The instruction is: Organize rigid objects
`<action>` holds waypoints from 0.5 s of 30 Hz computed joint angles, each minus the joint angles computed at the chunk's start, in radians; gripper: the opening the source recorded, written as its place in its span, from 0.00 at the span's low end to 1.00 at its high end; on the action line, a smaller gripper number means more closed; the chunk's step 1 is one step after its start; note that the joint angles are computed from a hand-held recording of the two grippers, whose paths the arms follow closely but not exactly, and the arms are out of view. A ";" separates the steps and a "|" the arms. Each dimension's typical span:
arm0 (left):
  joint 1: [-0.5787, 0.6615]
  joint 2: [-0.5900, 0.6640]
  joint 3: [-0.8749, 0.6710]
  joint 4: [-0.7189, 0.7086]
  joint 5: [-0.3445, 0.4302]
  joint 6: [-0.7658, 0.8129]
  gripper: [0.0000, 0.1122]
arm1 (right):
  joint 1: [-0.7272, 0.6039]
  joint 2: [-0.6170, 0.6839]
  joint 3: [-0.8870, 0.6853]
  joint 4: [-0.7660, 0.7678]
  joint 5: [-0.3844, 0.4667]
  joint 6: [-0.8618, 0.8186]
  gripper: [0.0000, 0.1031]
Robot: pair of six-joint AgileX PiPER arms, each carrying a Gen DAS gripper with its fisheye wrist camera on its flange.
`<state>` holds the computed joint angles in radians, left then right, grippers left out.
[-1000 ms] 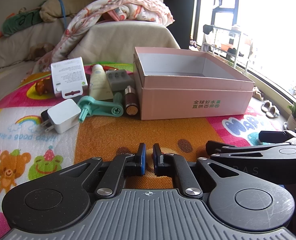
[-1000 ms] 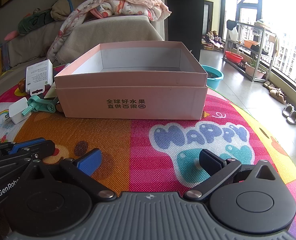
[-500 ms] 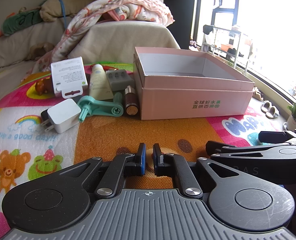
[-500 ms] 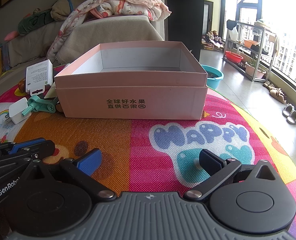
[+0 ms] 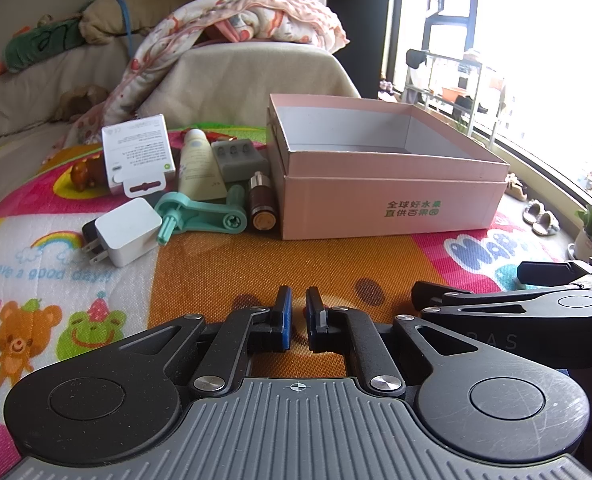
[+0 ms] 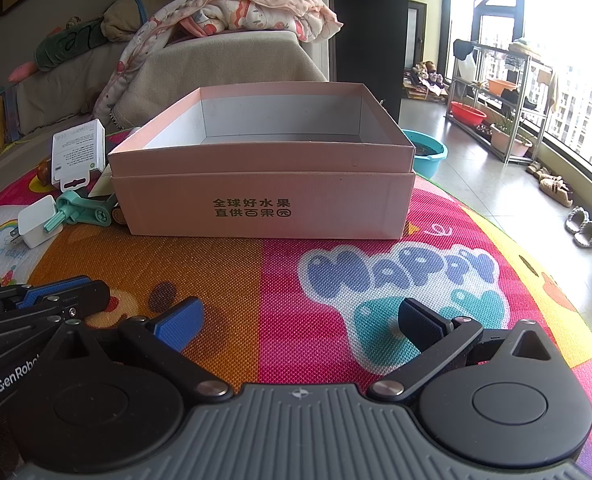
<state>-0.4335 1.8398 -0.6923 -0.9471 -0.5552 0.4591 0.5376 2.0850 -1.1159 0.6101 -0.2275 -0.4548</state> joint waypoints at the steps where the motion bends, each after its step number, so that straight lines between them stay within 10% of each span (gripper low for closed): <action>1: 0.000 0.000 0.000 -0.001 -0.001 0.002 0.08 | 0.000 0.000 0.000 0.000 0.000 0.000 1.00; 15: 0.020 -0.020 0.022 0.075 0.018 -0.085 0.09 | 0.004 0.005 -0.004 0.009 -0.001 -0.006 1.00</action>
